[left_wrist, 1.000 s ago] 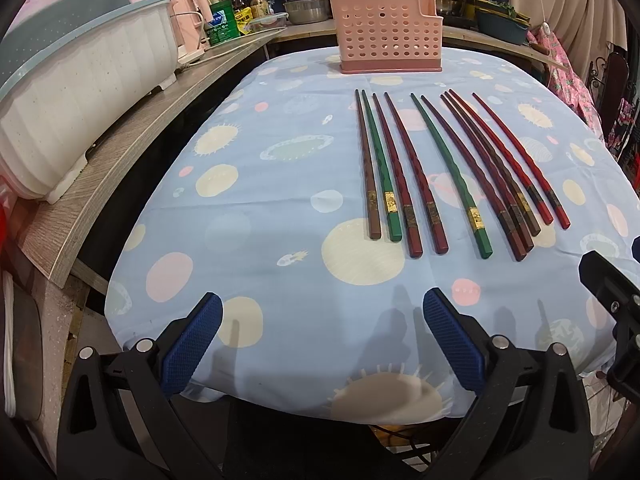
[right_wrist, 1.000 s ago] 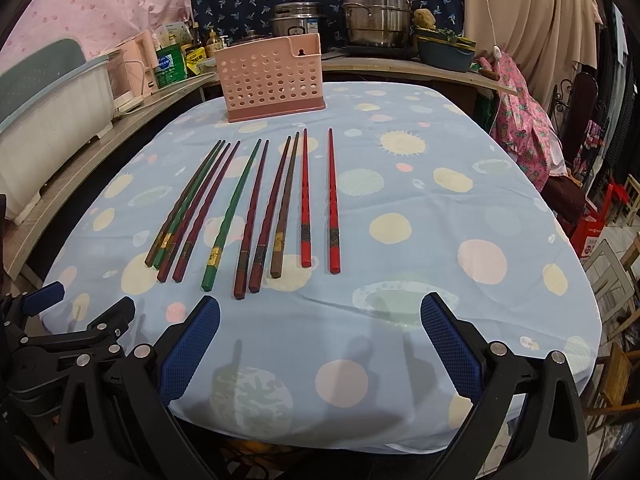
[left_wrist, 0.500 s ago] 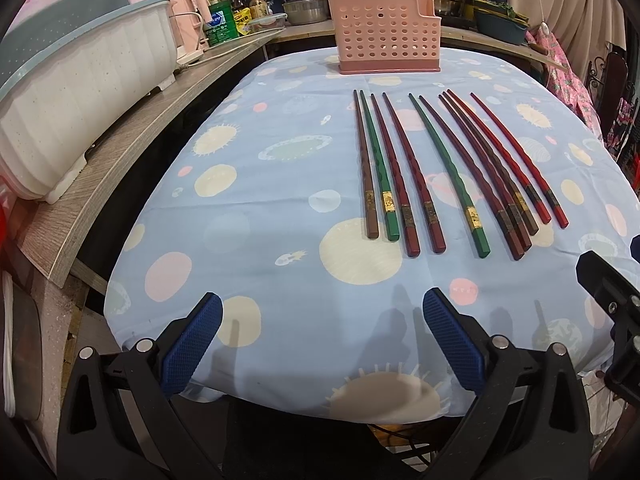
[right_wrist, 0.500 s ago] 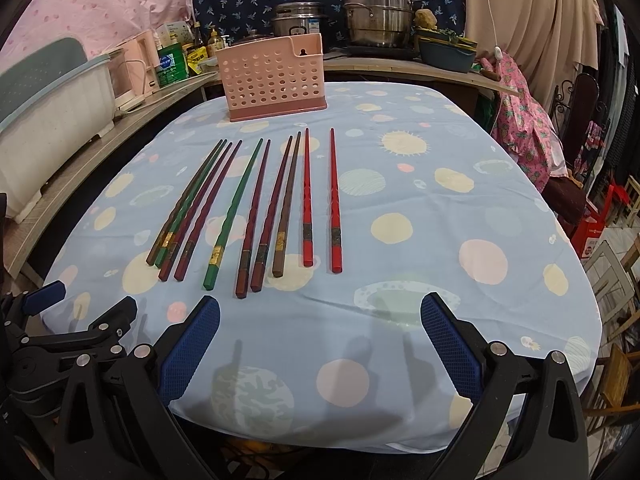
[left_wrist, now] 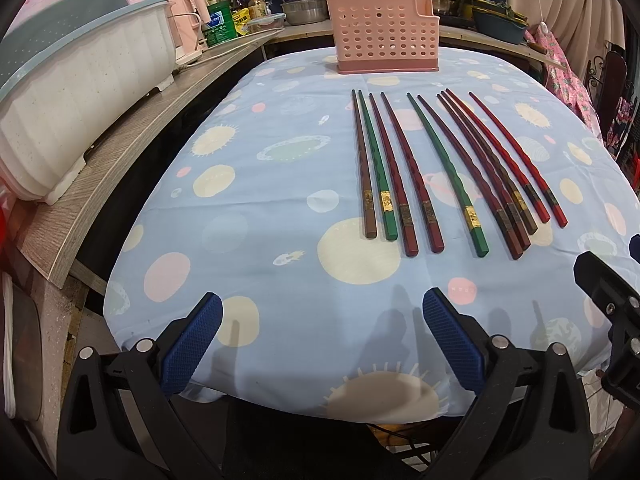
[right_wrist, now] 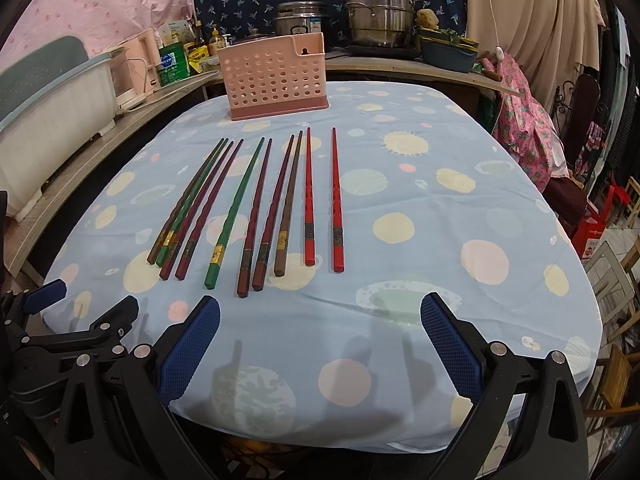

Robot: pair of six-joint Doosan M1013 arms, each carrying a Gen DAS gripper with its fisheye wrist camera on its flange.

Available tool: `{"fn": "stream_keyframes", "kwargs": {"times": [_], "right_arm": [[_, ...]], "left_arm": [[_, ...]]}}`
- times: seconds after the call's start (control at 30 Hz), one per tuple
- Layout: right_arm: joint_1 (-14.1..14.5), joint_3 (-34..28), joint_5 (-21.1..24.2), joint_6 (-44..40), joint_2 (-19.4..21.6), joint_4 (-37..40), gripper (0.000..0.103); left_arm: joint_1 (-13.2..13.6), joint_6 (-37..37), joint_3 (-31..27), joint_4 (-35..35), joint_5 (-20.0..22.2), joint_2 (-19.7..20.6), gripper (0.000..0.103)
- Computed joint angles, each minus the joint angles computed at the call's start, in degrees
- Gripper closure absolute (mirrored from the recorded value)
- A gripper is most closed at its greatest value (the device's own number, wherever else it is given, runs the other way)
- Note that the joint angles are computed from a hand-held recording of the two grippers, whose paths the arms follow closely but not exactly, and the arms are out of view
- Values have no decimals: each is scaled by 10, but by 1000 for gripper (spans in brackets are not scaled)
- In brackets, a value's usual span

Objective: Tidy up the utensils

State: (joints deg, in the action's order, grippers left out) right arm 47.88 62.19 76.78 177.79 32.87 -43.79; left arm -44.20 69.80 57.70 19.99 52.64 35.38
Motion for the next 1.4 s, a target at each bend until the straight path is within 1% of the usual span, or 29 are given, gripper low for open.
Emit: {"fn": "stream_keyframes", "kwargs": {"times": [0.3, 0.53, 0.77, 0.9, 1.13, 1.2, 1.3, 1.37, 1.4], "right_arm": [[0, 0, 0, 0, 0, 0, 7], [0, -2, 1, 2, 1, 2, 7], [-4, 11, -6, 10, -6, 1, 7], [-7, 13, -6, 9, -7, -2, 7], [-14, 18, -12, 9, -9, -3, 7], [-17, 18, -14, 7, -8, -2, 7], [-18, 19, -15, 7, -9, -3, 7], [-22, 21, -19, 6, -10, -3, 7], [-24, 21, -22, 5, -10, -3, 7]], "left_arm": [[-2, -2, -1, -1, 1, 0, 7], [5, -13, -8, -25, 4, 5, 7], [19, -28, -52, -39, 14, 32, 7], [19, -17, -79, -37, 15, 50, 8], [19, -5, -119, -31, 32, 79, 11], [19, 1, -123, -32, 35, 83, 12], [19, 1, -123, -29, 28, 84, 12], [20, 4, -124, -38, 26, 84, 16], [21, 7, -124, -44, 24, 84, 20]]}}
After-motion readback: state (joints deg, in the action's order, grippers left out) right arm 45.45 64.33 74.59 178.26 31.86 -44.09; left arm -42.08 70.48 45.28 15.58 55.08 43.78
